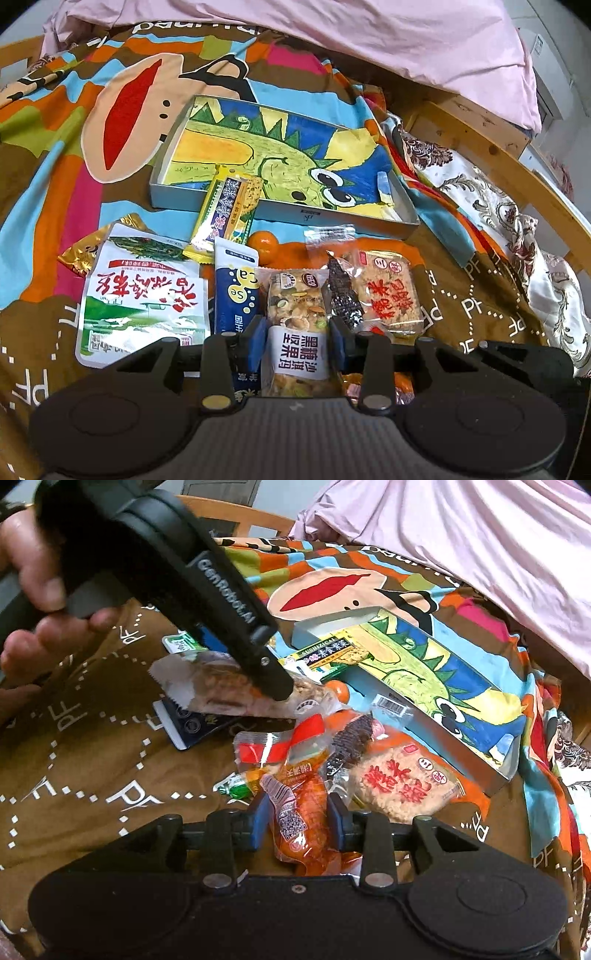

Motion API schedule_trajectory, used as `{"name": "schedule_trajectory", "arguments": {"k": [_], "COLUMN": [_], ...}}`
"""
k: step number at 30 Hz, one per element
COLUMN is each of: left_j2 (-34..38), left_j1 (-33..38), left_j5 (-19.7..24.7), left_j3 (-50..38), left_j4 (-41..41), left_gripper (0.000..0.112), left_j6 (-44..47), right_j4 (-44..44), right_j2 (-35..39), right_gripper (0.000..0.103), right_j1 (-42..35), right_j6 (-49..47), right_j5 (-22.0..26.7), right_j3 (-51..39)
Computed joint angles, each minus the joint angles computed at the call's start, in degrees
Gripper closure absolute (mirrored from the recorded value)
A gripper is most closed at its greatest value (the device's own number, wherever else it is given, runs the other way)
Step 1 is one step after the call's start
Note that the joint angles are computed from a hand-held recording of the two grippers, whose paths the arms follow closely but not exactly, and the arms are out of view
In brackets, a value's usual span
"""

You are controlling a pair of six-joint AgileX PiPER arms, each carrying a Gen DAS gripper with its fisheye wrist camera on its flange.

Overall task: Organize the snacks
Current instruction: 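Lift and carry the nut bar and spicy-strip pack toward the tin box with both tools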

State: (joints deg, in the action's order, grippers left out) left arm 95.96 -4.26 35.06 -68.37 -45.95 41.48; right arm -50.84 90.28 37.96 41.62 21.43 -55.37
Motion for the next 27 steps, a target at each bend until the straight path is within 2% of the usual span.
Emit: {"name": "schedule_trajectory", "arguments": {"k": [2, 3, 7, 10, 11, 16, 20, 24, 27], "left_j2": [-0.2, -0.5, -2.4, -3.5, -4.0, -6.2, -7.8, -8.2, -7.1], "left_j1": [0.1, 0.1, 0.4, 0.6, 1.0, 1.2, 1.0, 0.2, -0.1], "left_j5": [0.5, 0.7, 0.8, 0.8, 0.9, -0.1, -1.2, -2.7, -3.3], "left_j3": [0.0, 0.4, 3.6, 5.4, 5.9, 6.9, 7.8, 6.4, 4.0], "left_j4": [0.0, -0.5, -2.8, -3.7, -4.4, -4.8, -7.6, -7.7, -8.9], "left_gripper": [0.072, 0.072, 0.072, 0.072, 0.072, 0.072, 0.072, 0.072, 0.072], "left_j6": [-0.3, -0.2, 0.8, 1.1, 1.3, -0.7, 1.5, 0.0, -0.8], "right_j4": [7.0, 9.3, 5.1, 3.4, 0.1, -17.8, -26.9, -36.0, -39.6], "right_j2": [-0.2, -0.3, -0.6, -0.8, -0.9, -2.6, -4.1, -4.9, -5.3], "right_gripper": [0.052, 0.051, 0.052, 0.064, 0.071, 0.075, 0.075, 0.078, 0.078], "right_j1": [-0.9, -1.0, 1.2, 1.1, 1.7, 5.1, 7.1, 8.1, 6.7], "right_j6": [-6.1, -8.3, -6.3, -3.9, -0.7, 15.6, 24.9, 35.0, 39.5], "right_j5": [-0.3, -0.2, 1.8, 2.1, 2.8, 6.5, 10.1, 14.9, 15.7], "right_j3": [-0.4, -0.3, 0.3, 0.5, 0.9, 3.6, 5.4, 6.5, 6.6]}}
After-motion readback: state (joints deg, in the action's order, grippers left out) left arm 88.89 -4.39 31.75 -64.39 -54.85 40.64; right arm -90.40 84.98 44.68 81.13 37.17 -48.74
